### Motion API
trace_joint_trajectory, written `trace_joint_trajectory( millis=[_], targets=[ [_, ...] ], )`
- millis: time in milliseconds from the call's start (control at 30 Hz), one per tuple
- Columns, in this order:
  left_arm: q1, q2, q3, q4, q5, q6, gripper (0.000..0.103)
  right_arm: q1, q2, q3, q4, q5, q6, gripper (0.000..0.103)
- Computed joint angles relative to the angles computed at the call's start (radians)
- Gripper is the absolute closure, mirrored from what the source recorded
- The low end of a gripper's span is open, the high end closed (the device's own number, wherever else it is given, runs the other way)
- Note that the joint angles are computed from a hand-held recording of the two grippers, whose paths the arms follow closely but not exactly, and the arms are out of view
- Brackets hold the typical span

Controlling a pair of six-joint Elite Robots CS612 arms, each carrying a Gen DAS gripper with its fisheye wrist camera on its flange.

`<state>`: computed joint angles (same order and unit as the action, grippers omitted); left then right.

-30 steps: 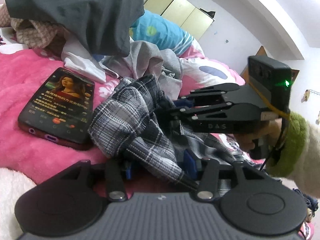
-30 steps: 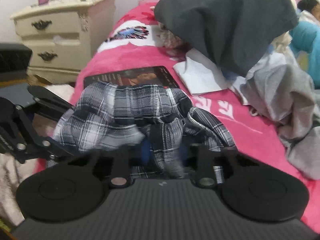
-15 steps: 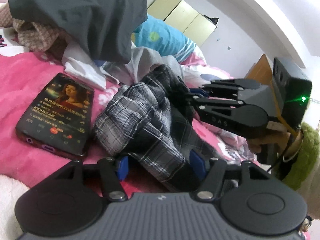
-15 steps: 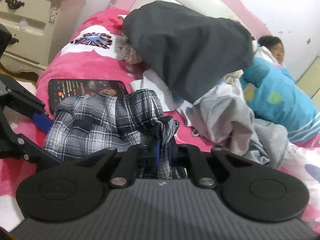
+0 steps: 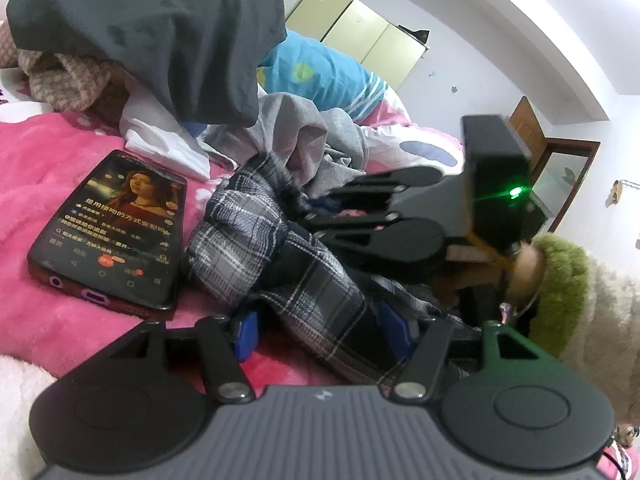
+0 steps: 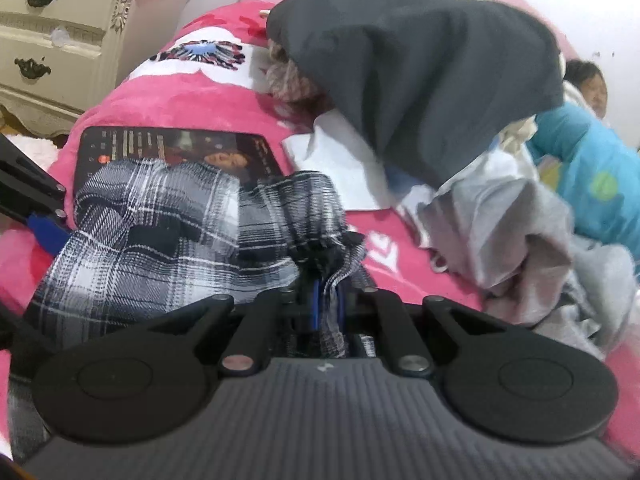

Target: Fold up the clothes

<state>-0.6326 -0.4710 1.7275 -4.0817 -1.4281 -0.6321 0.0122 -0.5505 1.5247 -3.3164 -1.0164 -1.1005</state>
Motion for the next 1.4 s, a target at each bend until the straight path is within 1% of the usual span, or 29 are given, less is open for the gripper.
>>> trace_joint_trajectory(
  millis=[100, 167, 200, 233, 333, 400, 467, 567, 700, 733, 767, 833, 867, 1000, 1067, 1133, 1200, 1233, 1333, 1400],
  targets=[
    [0.0, 0.001, -0.001, 0.0, 0.002, 0.0, 0.04, 0.001, 0.013, -0.011, 0.0, 0.006, 0.053, 0.093],
    [-0.002, 0.001, 0.0, 0.0, 0.005, 0.003, 0.04, -0.003, 0.006, -0.011, 0.005, 0.013, 0.113, 0.091],
    [-0.002, 0.0, 0.0, 0.0, 0.006, 0.003, 0.04, -0.008, 0.001, -0.008, 0.001, 0.021, 0.155, 0.085],
    [-0.002, 0.0, 0.001, 0.0, 0.005, 0.004, 0.041, -0.012, -0.004, -0.005, -0.005, 0.029, 0.2, 0.075],
    [-0.004, -0.002, 0.004, 0.004, 0.014, 0.009, 0.041, -0.033, -0.024, 0.016, -0.042, 0.069, 0.346, 0.064],
    [-0.009, -0.009, 0.014, 0.007, 0.034, 0.016, 0.041, -0.049, -0.04, 0.034, -0.077, 0.088, 0.447, 0.061],
    [-0.016, -0.023, 0.034, 0.013, 0.053, 0.023, 0.041, -0.069, -0.055, 0.067, -0.165, 0.096, 0.558, 0.061],
    [-0.033, -0.05, 0.081, 0.006, 0.098, 0.061, 0.041, -0.115, -0.081, 0.133, -0.336, 0.118, 0.738, 0.061],
    [-0.056, -0.089, 0.141, -0.021, 0.166, 0.094, 0.041, -0.182, -0.112, 0.22, -0.53, 0.106, 0.937, 0.06],
    [-0.059, -0.097, 0.146, -0.03, 0.177, 0.107, 0.041, -0.194, -0.118, 0.242, -0.555, 0.1, 0.954, 0.06],
    [-0.062, -0.104, 0.151, -0.037, 0.186, 0.12, 0.041, -0.205, -0.124, 0.264, -0.575, 0.094, 0.962, 0.06],
    [-0.058, -0.114, 0.137, -0.038, 0.174, 0.143, 0.041, -0.229, -0.135, 0.308, -0.613, 0.083, 0.979, 0.061],
    [-0.056, -0.118, 0.129, -0.037, 0.167, 0.154, 0.041, -0.236, -0.139, 0.325, -0.619, 0.077, 0.969, 0.061],
    [-0.036, -0.121, 0.036, 0.077, 0.125, 0.188, 0.041, -0.251, -0.142, 0.362, -0.602, 0.067, 0.902, 0.061],
    [-0.03, -0.105, -0.021, 0.129, 0.142, 0.199, 0.041, -0.255, -0.144, 0.367, -0.575, 0.068, 0.87, 0.061],
    [-0.018, -0.089, -0.076, 0.216, 0.149, 0.189, 0.043, -0.251, -0.146, 0.356, -0.509, 0.07, 0.803, 0.061],
    [-0.007, -0.071, -0.118, 0.282, 0.157, 0.142, 0.045, -0.246, -0.148, 0.343, -0.439, 0.068, 0.732, 0.062],
    [-0.003, -0.063, -0.13, 0.295, 0.164, 0.124, 0.047, -0.244, -0.149, 0.336, -0.403, 0.066, 0.696, 0.062],
    [0.008, -0.038, -0.166, 0.335, 0.185, 0.068, 0.051, -0.233, -0.143, 0.287, -0.249, 0.066, 0.578, 0.062],
    [0.013, -0.023, -0.183, 0.348, 0.196, 0.045, 0.052, -0.225, -0.133, 0.245, -0.145, 0.064, 0.507, 0.062]
  ],
)
